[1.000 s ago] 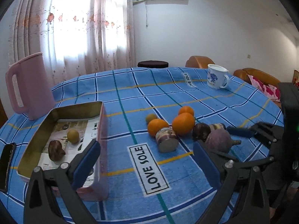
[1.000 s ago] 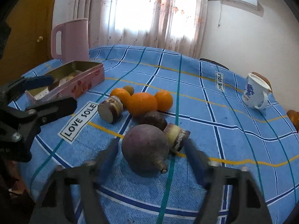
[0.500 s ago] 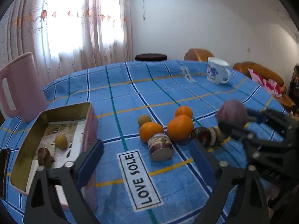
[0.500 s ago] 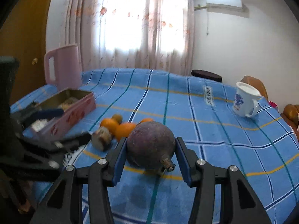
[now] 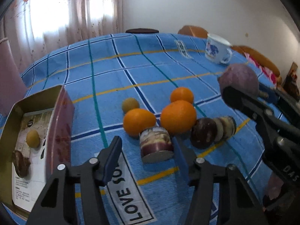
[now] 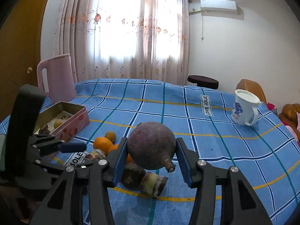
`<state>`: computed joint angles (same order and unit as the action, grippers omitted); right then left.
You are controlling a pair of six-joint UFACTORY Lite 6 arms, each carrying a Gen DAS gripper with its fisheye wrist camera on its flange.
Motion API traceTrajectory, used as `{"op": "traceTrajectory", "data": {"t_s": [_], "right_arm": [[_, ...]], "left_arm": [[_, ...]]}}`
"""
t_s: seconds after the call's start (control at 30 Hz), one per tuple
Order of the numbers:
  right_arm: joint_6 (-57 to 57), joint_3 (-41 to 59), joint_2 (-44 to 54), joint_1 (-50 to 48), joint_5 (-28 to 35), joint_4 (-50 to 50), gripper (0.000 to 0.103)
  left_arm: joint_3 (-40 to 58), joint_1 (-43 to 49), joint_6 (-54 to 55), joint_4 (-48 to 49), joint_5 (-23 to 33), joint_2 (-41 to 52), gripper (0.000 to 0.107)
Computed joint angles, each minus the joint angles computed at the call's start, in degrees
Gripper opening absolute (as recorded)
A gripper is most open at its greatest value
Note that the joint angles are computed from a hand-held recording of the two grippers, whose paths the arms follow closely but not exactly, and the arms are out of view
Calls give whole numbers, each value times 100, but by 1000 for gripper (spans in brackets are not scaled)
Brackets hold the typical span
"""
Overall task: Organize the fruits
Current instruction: 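Grasp the purple beet with the right tool while the left tool grasps a cylindrical item, then carry the beet and the cylindrical item over the pink tin with both tools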
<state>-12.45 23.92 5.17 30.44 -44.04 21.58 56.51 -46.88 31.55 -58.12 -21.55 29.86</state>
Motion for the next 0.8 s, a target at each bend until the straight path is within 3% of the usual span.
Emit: {"op": "traceTrajectory", "data": {"t_s": [0.07, 0.17, 0.3, 0.53, 0.8], "right_arm": [[6, 0, 15, 5, -33, -30, 52], [54, -6, 20, -23, -43, -111, 52], [107, -72, -20, -38, -124, -181, 52], [306, -228, -152, -96, -266, -415, 52], [437, -323, -233, -155, -363, -597, 52]], "left_arm": [[77, 86, -76, 195, 257, 43, 47], [12, 298, -1264, 1414, 482, 27, 39], [-352, 301, -2088, 2176, 196, -247, 39], [-827, 68, -1946, 1842, -493, -657, 37], [-1060, -80, -1808, 1615, -878, -871, 36]]}}
